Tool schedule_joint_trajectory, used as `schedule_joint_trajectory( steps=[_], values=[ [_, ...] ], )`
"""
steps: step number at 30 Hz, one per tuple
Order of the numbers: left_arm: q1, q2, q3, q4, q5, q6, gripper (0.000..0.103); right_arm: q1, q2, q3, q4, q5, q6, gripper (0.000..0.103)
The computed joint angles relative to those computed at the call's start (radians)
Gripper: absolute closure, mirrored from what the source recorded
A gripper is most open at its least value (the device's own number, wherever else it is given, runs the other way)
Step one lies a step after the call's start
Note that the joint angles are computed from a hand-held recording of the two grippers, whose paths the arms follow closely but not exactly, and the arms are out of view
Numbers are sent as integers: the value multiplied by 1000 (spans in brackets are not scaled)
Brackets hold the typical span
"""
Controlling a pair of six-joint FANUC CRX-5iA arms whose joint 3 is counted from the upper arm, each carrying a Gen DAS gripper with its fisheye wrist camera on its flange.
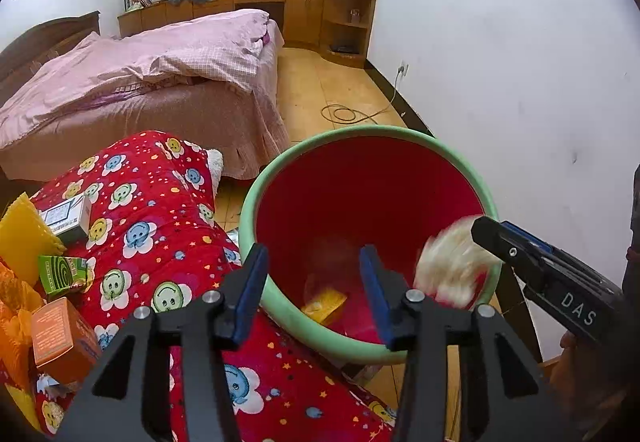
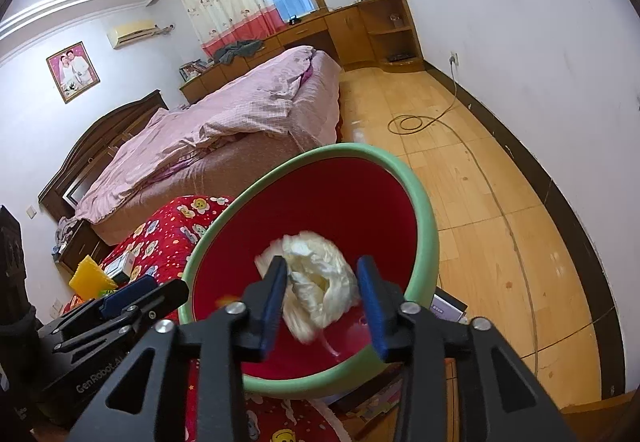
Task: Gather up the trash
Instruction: 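Carry the white plastic over the green-rimmed bin and open the right tool while the left drops the yellow box, then move the right tool to the orange cardboard box while the left tool approaches the yellow foam net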
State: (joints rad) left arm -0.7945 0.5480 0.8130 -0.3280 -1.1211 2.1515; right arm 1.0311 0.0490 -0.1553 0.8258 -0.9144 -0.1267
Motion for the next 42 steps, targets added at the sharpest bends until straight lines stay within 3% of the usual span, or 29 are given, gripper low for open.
schedule_joint_trajectory(
  steps=[7, 21, 42],
  values=[
    [-3, -31, -29, -9, -5, 36, 55, 8, -10, -10, 20, -3, -22, 54],
    [-23, -194, -191, -79, 0, 172, 55, 84, -12, 26, 76, -33, -30, 48],
    [-51, -463, -434, -264, -177, 432, 55, 170, 87, 166, 42, 12, 72, 39]
  ],
)
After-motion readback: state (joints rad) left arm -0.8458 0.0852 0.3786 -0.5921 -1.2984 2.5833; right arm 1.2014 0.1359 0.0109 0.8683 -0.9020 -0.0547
